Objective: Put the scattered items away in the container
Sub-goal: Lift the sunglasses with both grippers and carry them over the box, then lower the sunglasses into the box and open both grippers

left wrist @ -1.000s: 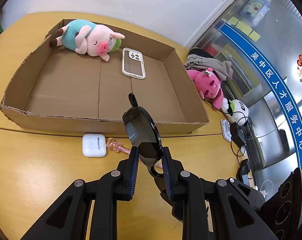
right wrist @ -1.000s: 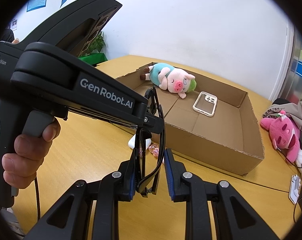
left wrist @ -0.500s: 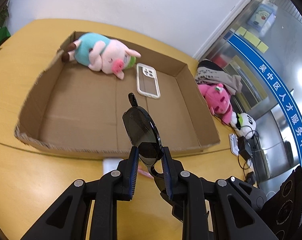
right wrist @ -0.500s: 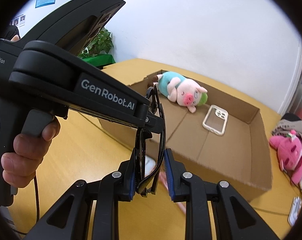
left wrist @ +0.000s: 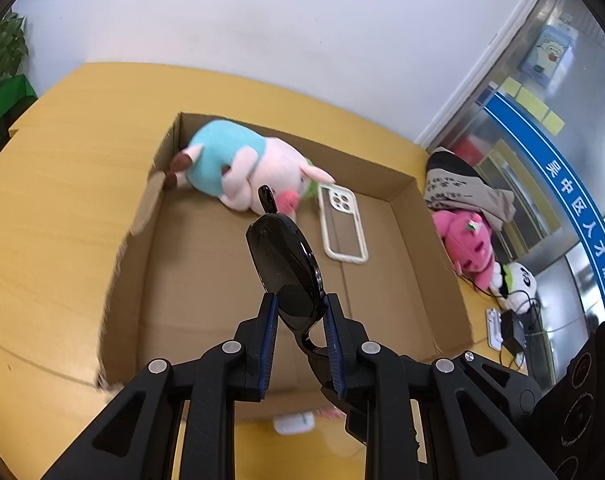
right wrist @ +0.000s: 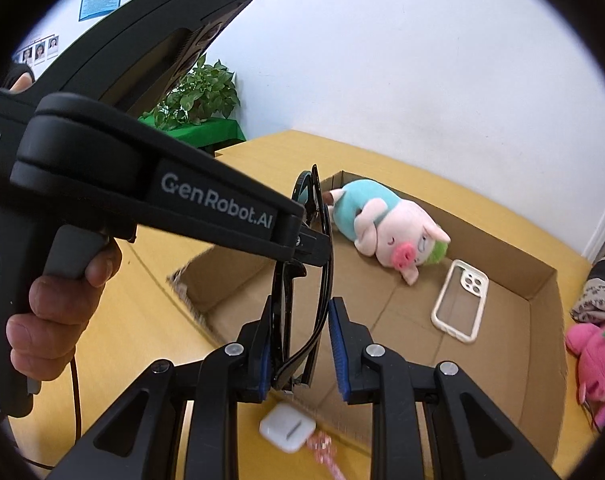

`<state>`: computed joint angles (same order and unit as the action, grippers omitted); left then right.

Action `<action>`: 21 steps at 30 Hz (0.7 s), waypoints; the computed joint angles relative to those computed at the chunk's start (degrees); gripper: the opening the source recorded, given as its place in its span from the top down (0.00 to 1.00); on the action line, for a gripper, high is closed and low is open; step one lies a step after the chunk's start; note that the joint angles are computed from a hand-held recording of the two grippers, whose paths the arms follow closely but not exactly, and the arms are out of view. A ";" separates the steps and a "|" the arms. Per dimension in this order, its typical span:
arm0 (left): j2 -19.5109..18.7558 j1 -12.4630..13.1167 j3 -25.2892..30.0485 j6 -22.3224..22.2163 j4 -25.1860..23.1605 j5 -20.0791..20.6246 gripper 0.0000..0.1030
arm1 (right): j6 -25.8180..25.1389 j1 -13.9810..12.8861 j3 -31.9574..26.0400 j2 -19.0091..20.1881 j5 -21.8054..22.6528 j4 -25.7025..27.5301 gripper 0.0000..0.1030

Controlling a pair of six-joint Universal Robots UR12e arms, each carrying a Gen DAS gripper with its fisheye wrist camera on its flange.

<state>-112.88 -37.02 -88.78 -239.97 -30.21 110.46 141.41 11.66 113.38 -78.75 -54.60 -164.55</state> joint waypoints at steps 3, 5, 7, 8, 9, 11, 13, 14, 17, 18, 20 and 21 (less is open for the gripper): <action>0.31 1.32 -0.47 0.12 -0.41 -0.84 0.77 | 1.34 1.00 -2.77 1.77 -0.03 2.44 0.78; 0.42 2.31 -0.58 0.39 -1.30 -1.57 0.77 | 2.28 1.66 -4.16 2.88 -0.39 3.32 0.78; 0.46 3.25 -0.65 0.61 -2.30 -2.48 0.77 | 3.43 2.29 -5.80 4.14 -0.63 4.78 0.78; 0.42 3.71 -0.65 0.84 -2.76 -3.06 0.77 | 4.07 2.59 -6.71 4.84 -0.70 5.68 0.78; 0.38 4.37 -0.66 0.92 -3.45 -4.03 0.77 | 4.85 2.89 -7.65 5.54 -0.79 6.69 0.78; 0.25 5.31 -0.62 1.21 -4.79 -5.60 0.77 | 6.25 3.45 -9.33 6.81 -1.16 8.82 0.78; -0.08 6.36 -0.41 1.81 -6.45 -7.56 0.77 | 7.50 4.04 -11.00 8.01 -1.75 11.30 0.78; -0.31 6.70 -0.16 2.10 -7.33 -8.33 0.77 | 8.22 4.36 -11.87 8.69 -2.16 12.59 0.78; -1.07 8.10 0.42 3.06 -10.46 -11.46 0.77 | 9.98 5.12 -13.91 10.10 -3.40 16.87 0.78; -1.28 8.42 0.41 3.28 -11.01 -12.36 0.77 | 10.43 5.32 -14.55 10.54 -3.81 18.26 0.78; -1.60 8.95 0.24 3.52 -11.76 -13.85 0.77 | 11.13 5.74 -15.90 11.45 -4.72 21.46 0.78; -1.77 9.16 0.25 3.65 -12.39 -14.43 0.77 | 11.25 5.95 -16.46 11.85 -5.20 22.84 0.78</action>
